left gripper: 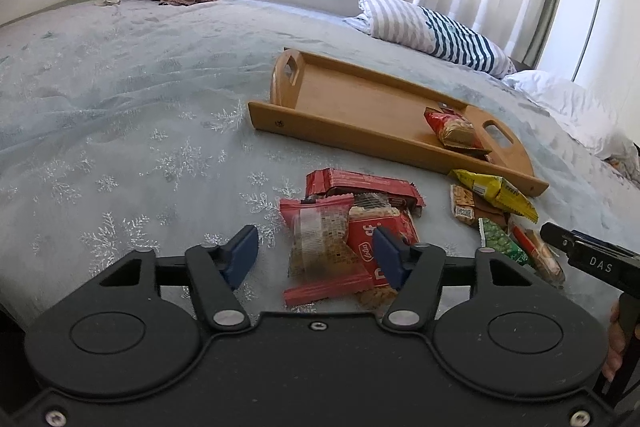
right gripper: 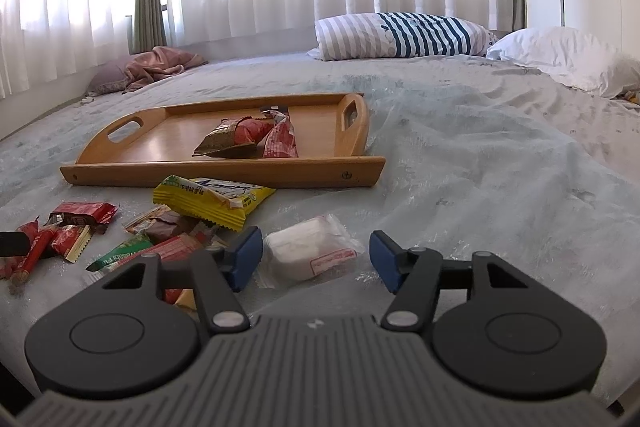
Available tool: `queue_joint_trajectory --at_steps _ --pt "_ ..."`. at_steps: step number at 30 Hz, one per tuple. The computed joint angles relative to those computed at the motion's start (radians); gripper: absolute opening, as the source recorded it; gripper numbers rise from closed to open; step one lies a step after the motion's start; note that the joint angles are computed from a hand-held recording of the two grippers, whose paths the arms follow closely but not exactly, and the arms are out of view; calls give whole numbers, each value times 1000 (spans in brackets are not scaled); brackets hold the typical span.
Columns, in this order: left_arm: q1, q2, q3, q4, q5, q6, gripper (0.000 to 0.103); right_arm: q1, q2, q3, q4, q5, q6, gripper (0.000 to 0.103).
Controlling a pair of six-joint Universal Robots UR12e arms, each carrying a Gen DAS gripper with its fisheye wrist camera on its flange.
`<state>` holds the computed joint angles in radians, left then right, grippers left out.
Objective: Organize snacks
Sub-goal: 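Grasp the red Biscoff packet with the left gripper while the right gripper grasps the white wrapped cake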
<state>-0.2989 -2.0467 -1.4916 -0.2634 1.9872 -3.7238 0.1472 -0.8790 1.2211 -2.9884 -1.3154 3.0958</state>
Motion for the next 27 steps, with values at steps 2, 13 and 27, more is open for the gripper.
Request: queue_joint_trajectory --at_steps 2,13,27 --pt "0 -1 1 0 0 2 57 0 0 0 0 0 0 71" --pt "4 -2 0 22 -39 -15 39 -3 6 -11 33 33 41 68" --pt "4 -6 0 9 -26 -32 48 2 8 -9 17 18 26 65"
